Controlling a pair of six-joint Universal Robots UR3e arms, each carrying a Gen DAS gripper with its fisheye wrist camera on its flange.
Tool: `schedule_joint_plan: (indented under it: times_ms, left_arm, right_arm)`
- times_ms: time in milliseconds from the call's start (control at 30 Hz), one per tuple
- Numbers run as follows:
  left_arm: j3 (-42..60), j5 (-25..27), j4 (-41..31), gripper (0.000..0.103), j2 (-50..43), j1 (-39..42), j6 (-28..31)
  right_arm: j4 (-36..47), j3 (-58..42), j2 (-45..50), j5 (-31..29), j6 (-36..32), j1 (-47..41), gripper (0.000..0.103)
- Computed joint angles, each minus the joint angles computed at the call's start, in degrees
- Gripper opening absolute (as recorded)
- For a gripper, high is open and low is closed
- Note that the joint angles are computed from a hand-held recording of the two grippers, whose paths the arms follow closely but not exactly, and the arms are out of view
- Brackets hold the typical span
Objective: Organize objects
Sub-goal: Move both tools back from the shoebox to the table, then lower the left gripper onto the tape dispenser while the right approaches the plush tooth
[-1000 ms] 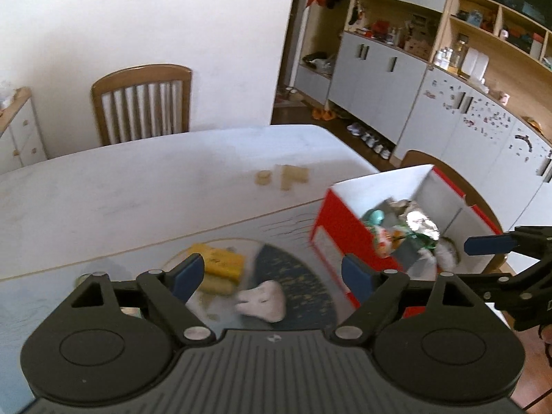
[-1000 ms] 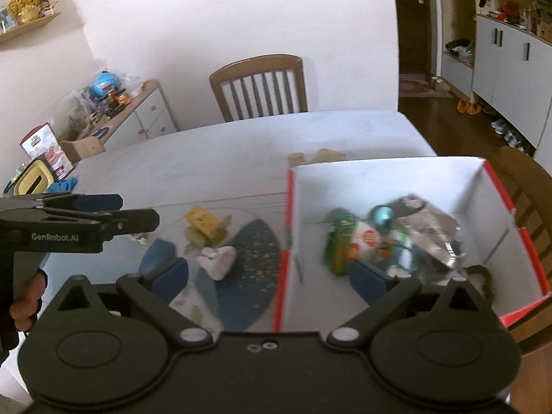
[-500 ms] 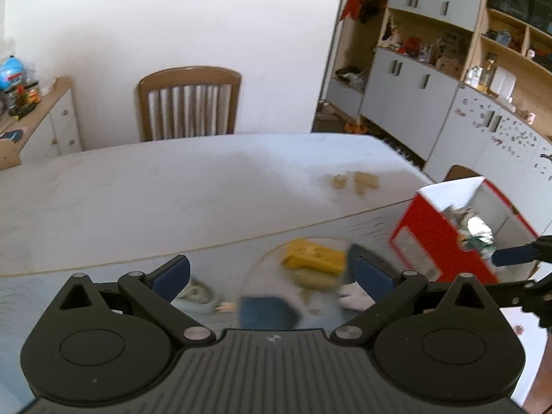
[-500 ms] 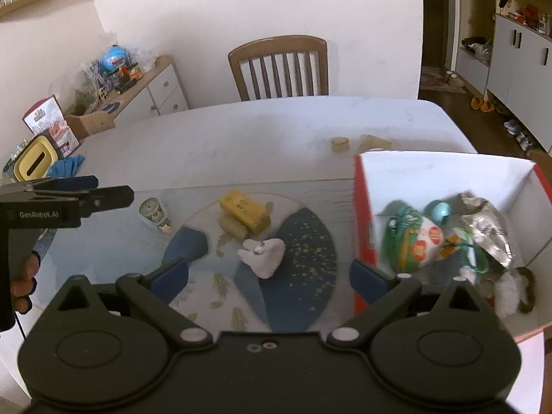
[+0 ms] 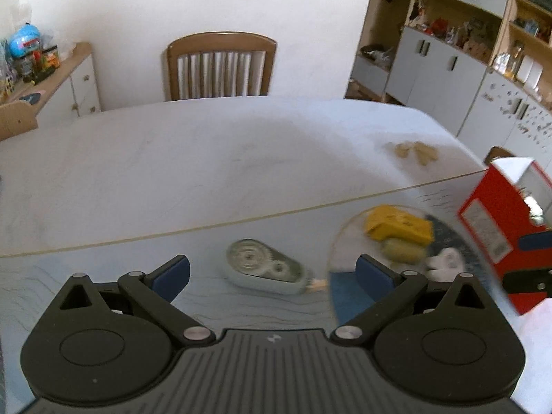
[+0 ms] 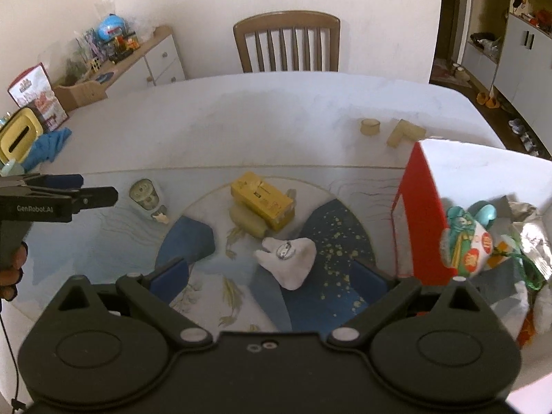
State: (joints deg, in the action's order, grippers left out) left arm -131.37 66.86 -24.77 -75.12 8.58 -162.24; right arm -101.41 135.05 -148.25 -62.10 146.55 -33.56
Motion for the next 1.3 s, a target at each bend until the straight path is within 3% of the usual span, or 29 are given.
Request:
schedule_joint_plan:
  times_ms: [233, 567, 1000, 1233, 1300]
  left_arm:
    - [0.35, 0.43, 7.52, 0.103, -9.02, -0.82, 2.0]
    - [4.23, 3.85, 13.85, 0.103, -20.07, -4.37, -2.29]
    - [3.0, 5.72, 19.82, 0.101, -23.62, -5.87, -2.73]
    - [2.09, 8.45, 23.88, 0.086, -24.57, -8.13, -0.8]
    - [2.28, 8.71, 23.87, 0.086, -24.69, -8.4, -0.71]
  right_arm:
    - [-22.4, 4.85, 14.91, -8.82, 10.09, 11.91, 0.097]
    - [-37.69, 5.41, 29.37, -14.16, 17.12, 18.63, 0.095]
    - [-46.38, 5.59, 38.2, -17.51, 20.33, 21.6, 0.089]
    - [-47.73, 5.88, 39.2, -17.93, 19.91, 22.2, 0.081]
    - [-48.52, 5.77, 39.68, -19.01, 19.81, 23.42, 0.078]
